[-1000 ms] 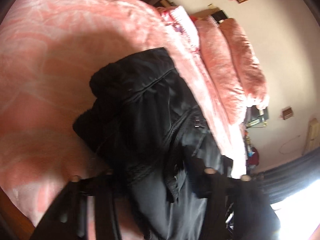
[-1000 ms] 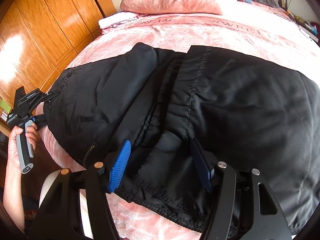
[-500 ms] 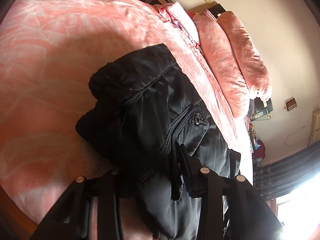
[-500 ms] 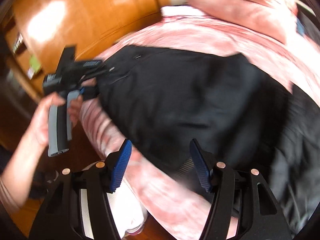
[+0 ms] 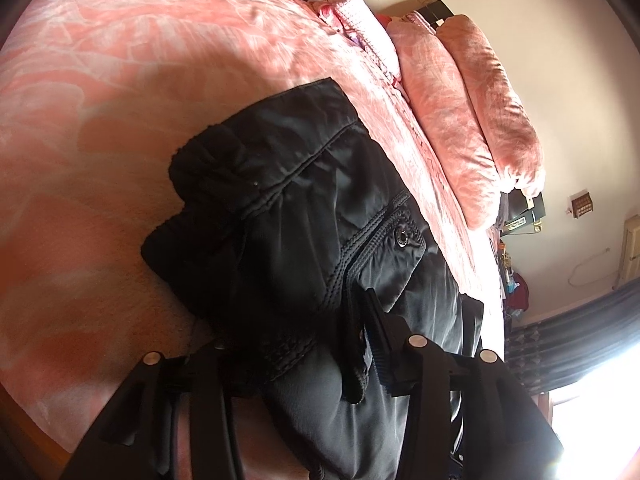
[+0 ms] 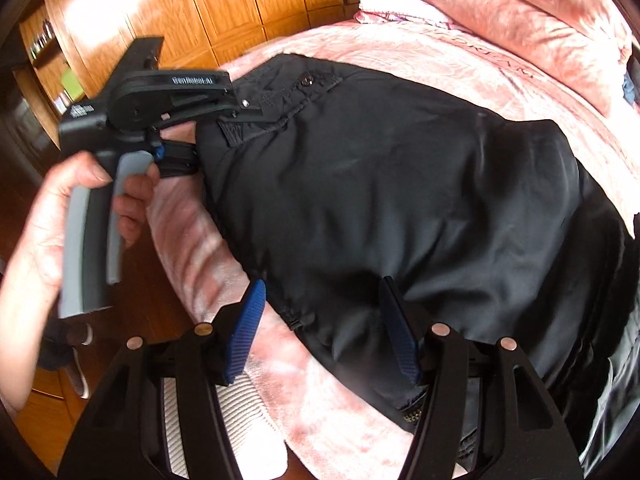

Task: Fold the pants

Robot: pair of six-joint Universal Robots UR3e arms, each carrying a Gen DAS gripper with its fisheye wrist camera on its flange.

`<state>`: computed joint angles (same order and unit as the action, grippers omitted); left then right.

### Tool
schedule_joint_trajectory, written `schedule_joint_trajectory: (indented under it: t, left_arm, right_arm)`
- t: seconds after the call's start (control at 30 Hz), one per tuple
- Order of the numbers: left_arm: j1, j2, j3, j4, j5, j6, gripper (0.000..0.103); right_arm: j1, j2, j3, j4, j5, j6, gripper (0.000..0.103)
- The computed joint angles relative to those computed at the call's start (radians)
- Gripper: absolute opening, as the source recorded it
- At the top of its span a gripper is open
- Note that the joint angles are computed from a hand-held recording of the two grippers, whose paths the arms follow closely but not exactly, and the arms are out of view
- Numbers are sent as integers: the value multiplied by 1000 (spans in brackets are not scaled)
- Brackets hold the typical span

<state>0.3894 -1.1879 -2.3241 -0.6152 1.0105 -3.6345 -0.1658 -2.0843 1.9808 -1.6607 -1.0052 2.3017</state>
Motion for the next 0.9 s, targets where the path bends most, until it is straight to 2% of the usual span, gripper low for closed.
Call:
schedule_joint_trajectory:
  t: [0.03, 0.13, 0.17, 0.2, 0.23, 0.3, 0.4, 0.5, 0.6, 0.67, 0.7, 0.77, 0.9]
  left_arm:
    - [-3, -2, 3, 0, 3, -2, 44]
    - [1, 0, 6, -14, -1, 6, 46]
    - [1, 0, 9, -21, -2, 9, 46]
    - [-1, -1, 13, -27, 1, 10, 46]
    - [-5, -4, 18, -31, 5, 11, 47]
    - [-14, -9, 26, -34, 14, 8, 47]
    - [-23, -11, 37, -42, 24, 5, 47]
    - [-27, -16, 40, -40, 27, 4, 49]
    - [-45, -38, 44, -12, 47, -13, 51]
    - [-62, -53, 56, -4, 66, -26, 52]
    - [-68, -57, 63, -3, 74, -26, 52]
    - [-74, -56, 66, -2, 81, -22, 48]
    - [-64, -34, 50, 14, 70, -27, 38]
  right_arm:
    - [29, 7, 13, -52, -22, 33, 57]
    - [72, 35, 26, -130, -48, 84, 45]
    - [66, 41, 23, -122, -36, 79, 35]
    - [54, 51, 9, -89, -15, 65, 18]
    - [33, 66, -17, -24, 21, 40, 11]
    - [22, 77, -43, 23, 40, 31, 5]
    - [5, 61, -66, 93, 61, -11, 3]
    - [-19, 39, -79, 170, 77, -75, 2]
    - [-6, 73, -63, 144, 64, -56, 5]
    - [-34, 98, -88, 209, 95, -79, 12]
    - [-64, 115, -122, 291, 120, -119, 31]
    - [-136, 126, -173, 454, 160, -203, 50]
    - [-341, 78, -253, 693, 183, -356, 50]
